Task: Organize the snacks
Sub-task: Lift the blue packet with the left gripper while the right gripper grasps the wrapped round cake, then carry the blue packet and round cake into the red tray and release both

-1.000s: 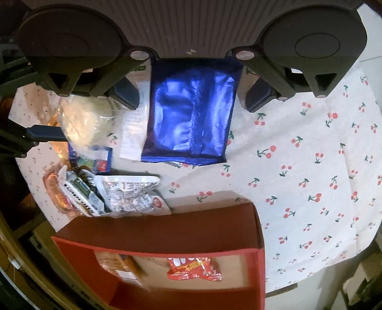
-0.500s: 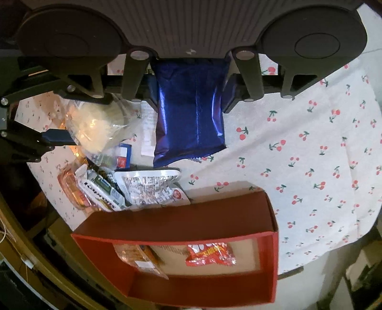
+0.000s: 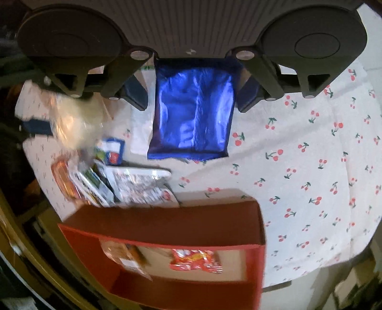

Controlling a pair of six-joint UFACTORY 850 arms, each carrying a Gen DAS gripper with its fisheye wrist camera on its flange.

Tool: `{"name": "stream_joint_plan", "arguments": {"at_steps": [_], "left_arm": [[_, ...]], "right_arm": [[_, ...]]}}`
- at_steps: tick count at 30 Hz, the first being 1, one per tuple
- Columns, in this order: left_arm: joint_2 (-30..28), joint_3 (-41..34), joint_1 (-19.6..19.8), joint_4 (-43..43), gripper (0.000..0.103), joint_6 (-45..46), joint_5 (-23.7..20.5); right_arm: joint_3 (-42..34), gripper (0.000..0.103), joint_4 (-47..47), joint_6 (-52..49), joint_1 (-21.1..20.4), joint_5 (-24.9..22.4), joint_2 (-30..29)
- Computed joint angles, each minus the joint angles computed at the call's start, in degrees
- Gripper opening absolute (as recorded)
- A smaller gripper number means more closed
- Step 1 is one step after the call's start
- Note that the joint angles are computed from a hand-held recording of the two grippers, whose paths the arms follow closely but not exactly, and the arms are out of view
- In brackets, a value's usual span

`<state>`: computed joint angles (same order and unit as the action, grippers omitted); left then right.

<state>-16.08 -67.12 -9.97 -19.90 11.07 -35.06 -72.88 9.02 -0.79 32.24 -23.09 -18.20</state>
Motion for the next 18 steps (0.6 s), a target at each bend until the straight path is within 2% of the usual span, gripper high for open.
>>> {"name": "stream_joint_plan", "arguments": {"at_steps": [2,4,6,8,13,18], "left_arm": [[-0.9,-0.6,0.6,-1.7,0.09,0.2,-0.6],[-0.7,-0.4,0.4,-1.7,0.09,-0.3,0.6],[-0.7,-0.3,-0.8,2.1,0.084,-2.9,2.3],[0.0,0.1,-1.3,2.1,0.069,-1.2,2.8],[1.8,1.4,-1.4,2.9,0.064,-1.6,2.8],[3.8,2.3,-0.6,0.7,0.063,-1.1,3.6]], "right_arm": [[0.1,0.057,0.9,-0.7,-0.1,0.2,0.1],[-0.1,0.057,1.0,-0.8,-0.3,0.1,-0.1],[-0.2,0.057,1.1,-1.0,-0.4,-0.1,-0.4],[-0.5,0.057,0.3,-0.2,-0.5,-0.4,-0.7],[-0.6,0.057,-1.4,1.5,-0.6,-0.1,-0.9],[-0.5,0.057,-2.5,3.0,-0.4,1.6,-0.3]]}}
